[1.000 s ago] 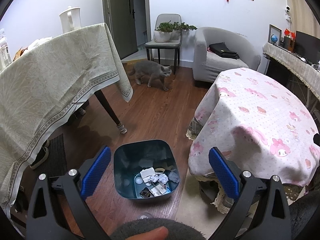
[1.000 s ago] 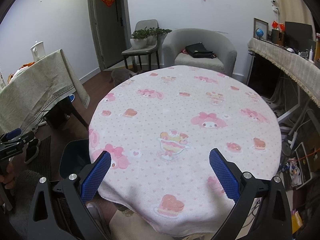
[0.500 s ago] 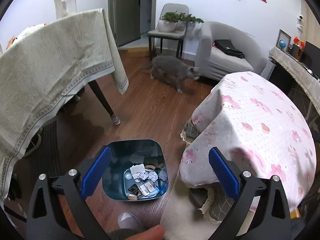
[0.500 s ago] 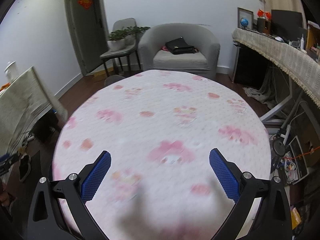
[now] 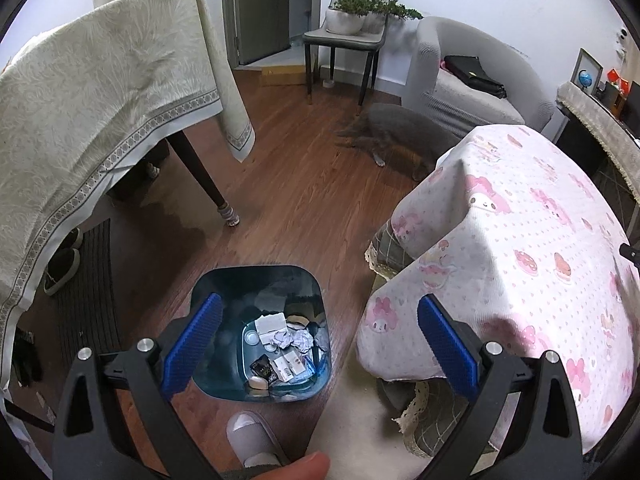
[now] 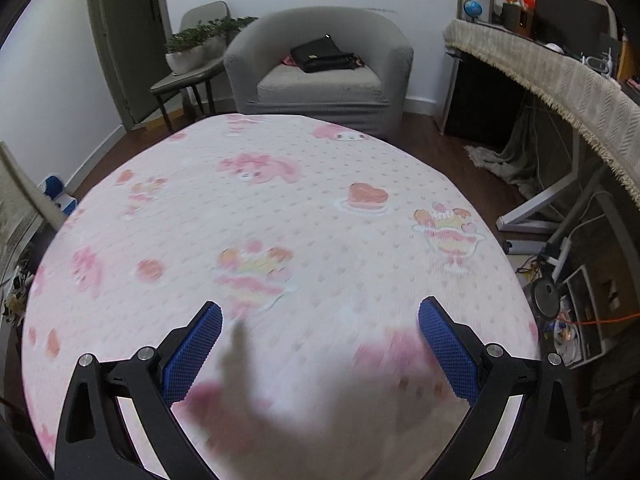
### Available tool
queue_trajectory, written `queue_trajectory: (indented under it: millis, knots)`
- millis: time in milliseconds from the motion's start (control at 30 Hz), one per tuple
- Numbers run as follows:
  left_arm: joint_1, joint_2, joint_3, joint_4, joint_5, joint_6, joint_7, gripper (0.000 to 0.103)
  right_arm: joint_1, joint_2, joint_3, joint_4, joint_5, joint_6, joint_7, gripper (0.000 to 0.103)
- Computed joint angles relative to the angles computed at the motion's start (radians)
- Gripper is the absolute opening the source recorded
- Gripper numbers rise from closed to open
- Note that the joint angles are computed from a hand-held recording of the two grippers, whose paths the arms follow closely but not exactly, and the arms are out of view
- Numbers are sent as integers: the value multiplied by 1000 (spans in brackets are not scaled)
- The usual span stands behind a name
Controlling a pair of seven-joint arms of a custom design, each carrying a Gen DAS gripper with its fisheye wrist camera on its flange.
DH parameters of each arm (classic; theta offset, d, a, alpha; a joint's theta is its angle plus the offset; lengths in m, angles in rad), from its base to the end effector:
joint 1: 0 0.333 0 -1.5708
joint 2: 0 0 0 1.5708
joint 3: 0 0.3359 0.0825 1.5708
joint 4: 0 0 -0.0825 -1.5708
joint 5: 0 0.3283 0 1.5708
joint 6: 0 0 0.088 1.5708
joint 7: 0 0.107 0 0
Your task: Collect trash
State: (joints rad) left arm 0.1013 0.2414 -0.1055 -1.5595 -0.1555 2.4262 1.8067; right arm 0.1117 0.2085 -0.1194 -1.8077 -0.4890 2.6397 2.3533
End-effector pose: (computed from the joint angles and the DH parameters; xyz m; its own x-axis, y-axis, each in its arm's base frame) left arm 0.6325 0.0057 0.6104 -0.1558 -0.9871 0.0365 -0.7937 0.1031 -0.5995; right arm 0.6145 0.0140 0.5399 -0.4023 -0.9152 -0.0236 -0.6845 0.3178 -0.6561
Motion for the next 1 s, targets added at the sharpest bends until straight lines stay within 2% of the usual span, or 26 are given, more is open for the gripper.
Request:
queue_trajectory:
  millis: [267,400,533,700,900,1000]
  knots:
    - [-1,21,6,49,18,-41,-35,100,-10,48,-5,52,59,2,-65,100]
    - [-1,19,7,47,35,-29,-36,100,13,16,-20,16,16,27,-7,100]
    - [18,-38,-7,-39,-20,41,29,100,49,-75,-12,-73,-87,57,119,100]
    - [24,-144,-4,-196,-96,138,141,100,72,-203,66,-187,-277,63,317,100]
    - [14,-244,23,-317,-249,169,294,100,73,-321,197,-308,-469,78,573,100]
    - [2,-285,43,-367,-297,170,358,100,84,-343,257,-336,-562,28,653,100]
